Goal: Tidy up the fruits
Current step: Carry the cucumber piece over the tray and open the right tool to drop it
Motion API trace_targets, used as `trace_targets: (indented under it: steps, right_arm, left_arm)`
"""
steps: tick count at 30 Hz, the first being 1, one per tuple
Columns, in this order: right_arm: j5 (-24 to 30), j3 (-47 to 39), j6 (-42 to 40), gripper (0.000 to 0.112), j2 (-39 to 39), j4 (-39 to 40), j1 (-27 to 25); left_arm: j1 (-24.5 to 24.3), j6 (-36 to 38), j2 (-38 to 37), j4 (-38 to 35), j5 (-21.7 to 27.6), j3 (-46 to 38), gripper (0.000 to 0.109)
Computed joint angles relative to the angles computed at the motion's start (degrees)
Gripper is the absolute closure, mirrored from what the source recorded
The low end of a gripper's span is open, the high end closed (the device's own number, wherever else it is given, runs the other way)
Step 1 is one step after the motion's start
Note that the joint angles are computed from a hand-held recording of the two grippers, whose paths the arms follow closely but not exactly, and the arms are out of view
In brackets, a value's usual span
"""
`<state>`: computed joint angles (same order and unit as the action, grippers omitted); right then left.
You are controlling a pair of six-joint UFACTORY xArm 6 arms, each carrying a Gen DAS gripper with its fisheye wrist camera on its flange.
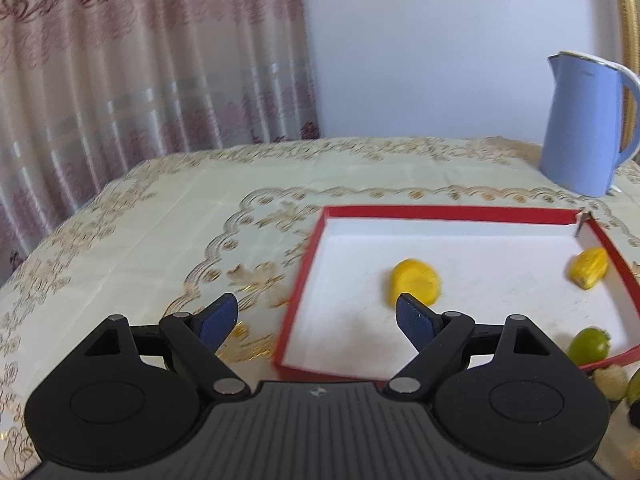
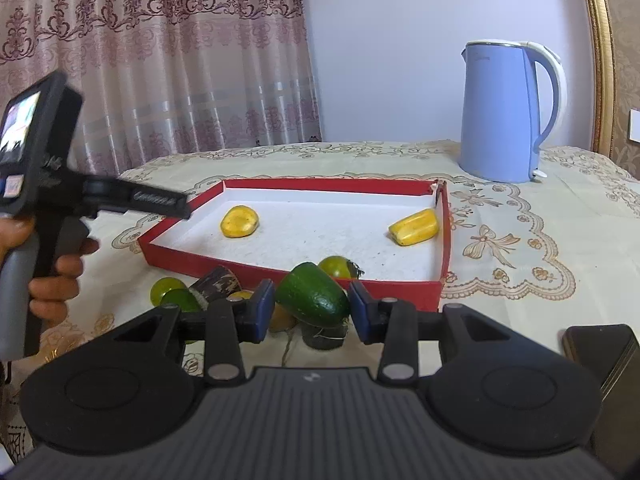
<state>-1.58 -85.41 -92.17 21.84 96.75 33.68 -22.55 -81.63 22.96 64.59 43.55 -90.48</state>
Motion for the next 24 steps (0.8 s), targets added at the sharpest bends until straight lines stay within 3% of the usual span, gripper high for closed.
trace_targets:
  steps: [12,24]
  right_arm:
    - [0.0,-0.28,-1.06,0.074,0.09,1.1,0.24]
    - [0.08,-0.72,-2.3,0.074,0.22,2.31,0.03]
  left_arm:
    - [1.79,-7.61,-4.71,0.6,-2.01,8.77,0.021]
    - [1.18,-8.05,-5.33,1.55,-0.18,9.21,0.02]
